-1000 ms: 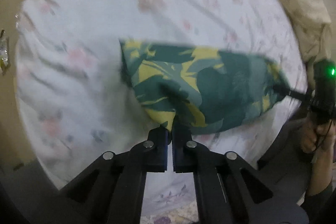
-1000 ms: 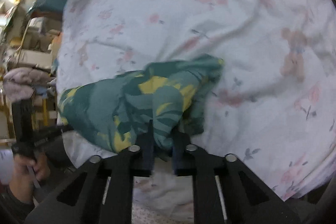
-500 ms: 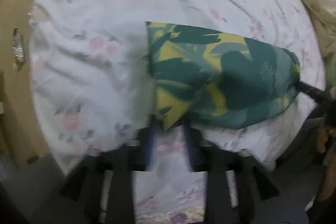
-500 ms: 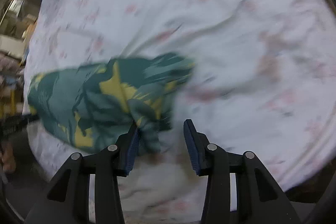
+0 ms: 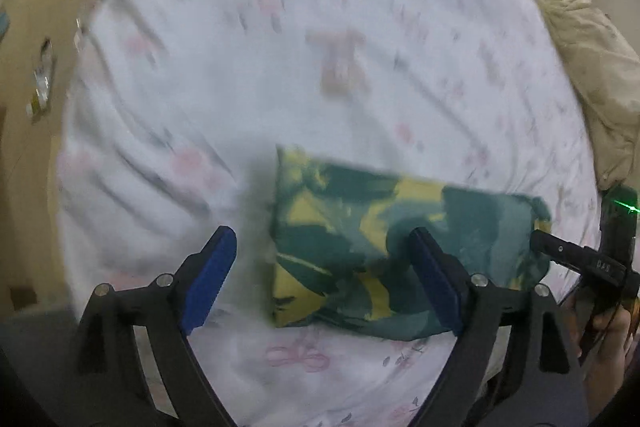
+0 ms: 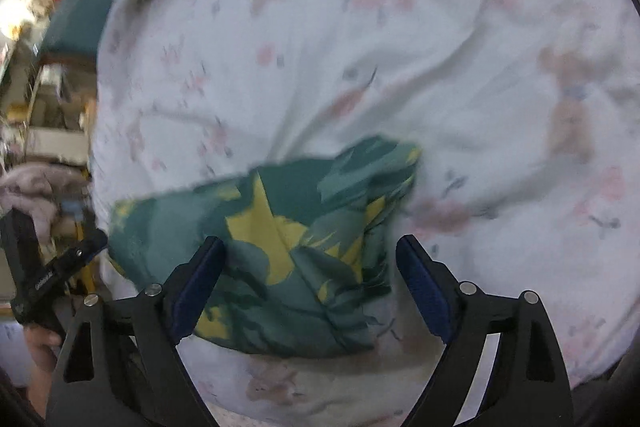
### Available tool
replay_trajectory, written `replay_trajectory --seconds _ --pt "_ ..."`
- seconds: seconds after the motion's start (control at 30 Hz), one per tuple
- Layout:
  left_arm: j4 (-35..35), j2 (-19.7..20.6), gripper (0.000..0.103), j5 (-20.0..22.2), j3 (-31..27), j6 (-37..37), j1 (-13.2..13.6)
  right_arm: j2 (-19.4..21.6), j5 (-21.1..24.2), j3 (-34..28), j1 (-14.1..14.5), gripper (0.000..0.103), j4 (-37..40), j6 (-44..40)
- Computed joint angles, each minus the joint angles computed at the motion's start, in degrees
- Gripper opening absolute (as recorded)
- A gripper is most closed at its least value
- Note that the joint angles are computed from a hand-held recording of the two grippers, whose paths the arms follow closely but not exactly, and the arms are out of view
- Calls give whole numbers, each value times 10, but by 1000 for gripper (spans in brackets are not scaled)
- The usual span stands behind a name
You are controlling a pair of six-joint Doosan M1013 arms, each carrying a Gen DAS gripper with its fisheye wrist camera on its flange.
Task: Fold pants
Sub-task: 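Grasp the folded shorts bundle with both grippers and lift it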
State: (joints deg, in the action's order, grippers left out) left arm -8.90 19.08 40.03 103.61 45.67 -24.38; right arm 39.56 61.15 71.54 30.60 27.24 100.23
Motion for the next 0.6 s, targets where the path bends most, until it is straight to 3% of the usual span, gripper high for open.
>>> replay_trajectory --seconds 0.03,0.13,0.2,0.27,0.33,0.37,0.43,0.6 --pt "-32 10 85 1 -2 25 5 3 3 0 2 89 4 -5" --pt "-28 9 80 -10 1 23 0 3 -13 5 3 89 13 -16" --pt "-80 11 45 -23 3 89 7 4 -15 4 6 81 10 -28" --pt "-84 14 37 -20 -3 115 3 7 -15 -2 12 69 4 -40" --pt "-79 17 24 -16 -9 134 -4 8 -12 -4 15 48 11 -65" --pt "-82 17 16 -13 -11 142 -3 7 -12 -6 17 43 10 -74" --pt "-63 17 13 -6 -17 142 -6 7 -13 -8 21 21 0 -84" --pt "10 -2 11 -5 -17 82 -18 -20 -57 10 29 15 -18 -100"
